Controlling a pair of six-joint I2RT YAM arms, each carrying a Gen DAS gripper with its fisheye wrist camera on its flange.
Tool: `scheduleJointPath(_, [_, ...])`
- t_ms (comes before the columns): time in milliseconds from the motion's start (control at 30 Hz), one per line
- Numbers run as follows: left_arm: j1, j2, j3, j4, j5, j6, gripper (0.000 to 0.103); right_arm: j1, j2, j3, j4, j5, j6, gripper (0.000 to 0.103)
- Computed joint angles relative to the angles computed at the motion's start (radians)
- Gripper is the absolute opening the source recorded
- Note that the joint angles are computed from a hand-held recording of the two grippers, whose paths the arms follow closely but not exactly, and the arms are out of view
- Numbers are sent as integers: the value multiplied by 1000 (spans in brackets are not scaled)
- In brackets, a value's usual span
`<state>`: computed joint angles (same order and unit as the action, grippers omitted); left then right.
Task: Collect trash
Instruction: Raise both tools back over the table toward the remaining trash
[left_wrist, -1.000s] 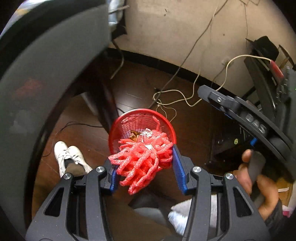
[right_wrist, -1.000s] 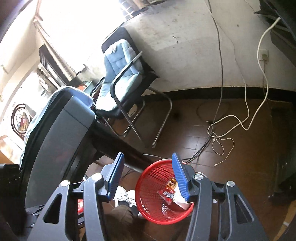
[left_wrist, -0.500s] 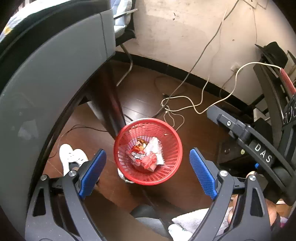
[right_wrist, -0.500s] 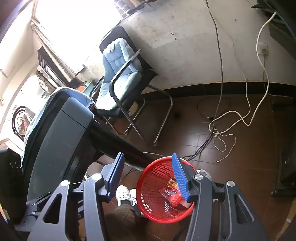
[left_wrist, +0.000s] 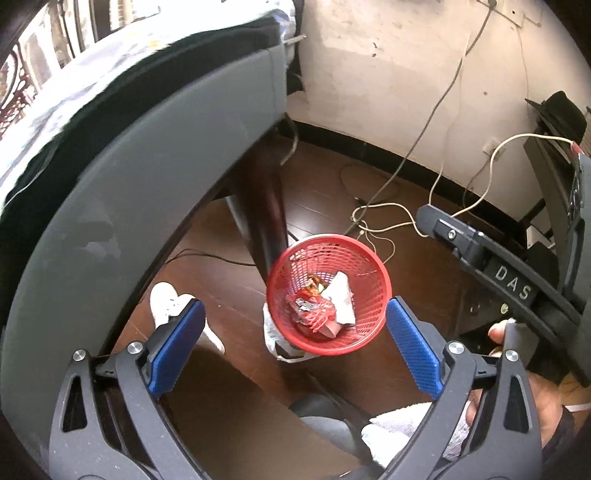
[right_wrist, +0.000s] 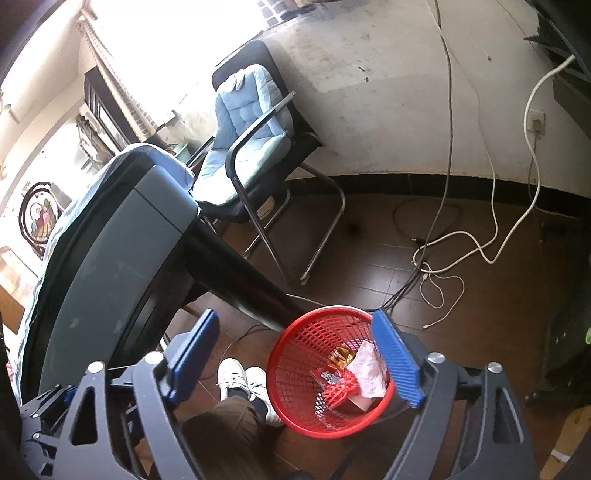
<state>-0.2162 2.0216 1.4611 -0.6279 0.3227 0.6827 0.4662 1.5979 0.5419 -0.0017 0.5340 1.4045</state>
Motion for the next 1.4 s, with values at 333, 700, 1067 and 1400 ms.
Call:
scheduleJointPath(333, [59,-131,-114,73,14,31,96,69,-18,147,-269,113,-12,95])
scheduleJointPath(700, [184,-211,-115,54,95,44,96,195,-50,324,-532,277,-8,97])
scheduleJointPath(1067, [338,-241,-46,14,200,32,96,320,19,588,-770,406,-11,97])
scheduleJointPath(1400, [490,-206,64,7,291,2,96,393,123,799,-815,436,-123,97])
